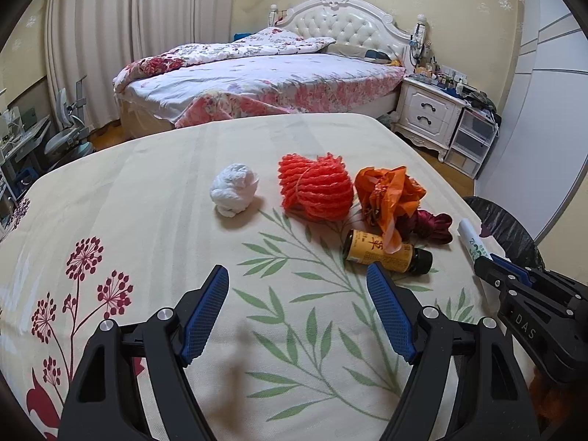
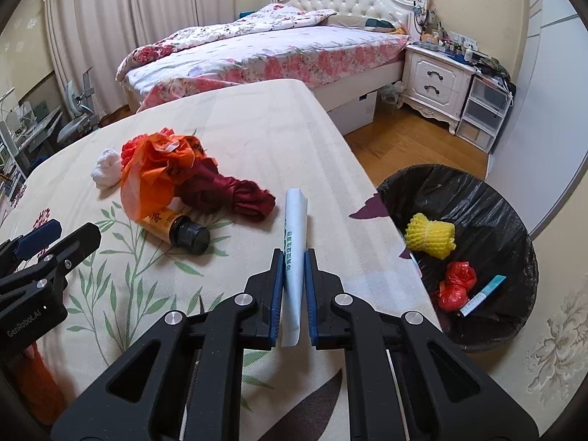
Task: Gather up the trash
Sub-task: 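Grasp the orange plastic bag with the left tool while the right tool holds the white tube, then carry the orange bag and white tube over the bin and open both tools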
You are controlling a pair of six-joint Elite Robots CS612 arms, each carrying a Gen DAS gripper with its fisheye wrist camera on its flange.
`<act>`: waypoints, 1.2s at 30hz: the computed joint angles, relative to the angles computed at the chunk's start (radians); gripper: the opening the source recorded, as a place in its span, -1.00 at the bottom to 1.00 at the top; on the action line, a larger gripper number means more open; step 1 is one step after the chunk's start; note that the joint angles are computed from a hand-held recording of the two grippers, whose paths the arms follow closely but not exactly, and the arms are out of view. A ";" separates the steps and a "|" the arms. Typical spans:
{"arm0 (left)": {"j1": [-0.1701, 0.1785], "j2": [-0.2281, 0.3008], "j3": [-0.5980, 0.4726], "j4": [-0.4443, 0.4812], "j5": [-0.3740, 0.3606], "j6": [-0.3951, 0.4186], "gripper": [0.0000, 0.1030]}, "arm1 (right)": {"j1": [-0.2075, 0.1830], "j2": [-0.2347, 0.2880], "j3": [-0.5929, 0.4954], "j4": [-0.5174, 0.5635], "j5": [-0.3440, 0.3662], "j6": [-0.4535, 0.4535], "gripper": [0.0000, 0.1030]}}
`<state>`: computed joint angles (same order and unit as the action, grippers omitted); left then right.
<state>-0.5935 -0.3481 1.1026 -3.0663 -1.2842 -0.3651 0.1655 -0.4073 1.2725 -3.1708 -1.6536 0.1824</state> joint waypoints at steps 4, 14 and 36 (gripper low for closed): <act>-0.003 0.005 -0.016 -0.001 -0.008 0.015 0.46 | -0.007 0.003 -0.007 -0.007 0.001 0.007 -0.78; -0.012 0.038 -0.098 0.027 -0.025 0.058 0.46 | -0.024 0.012 -0.029 -0.029 0.006 0.015 -0.78; -0.012 0.097 -0.226 0.099 -0.079 0.084 -0.52 | -0.050 0.034 -0.063 -0.029 0.062 0.034 -0.78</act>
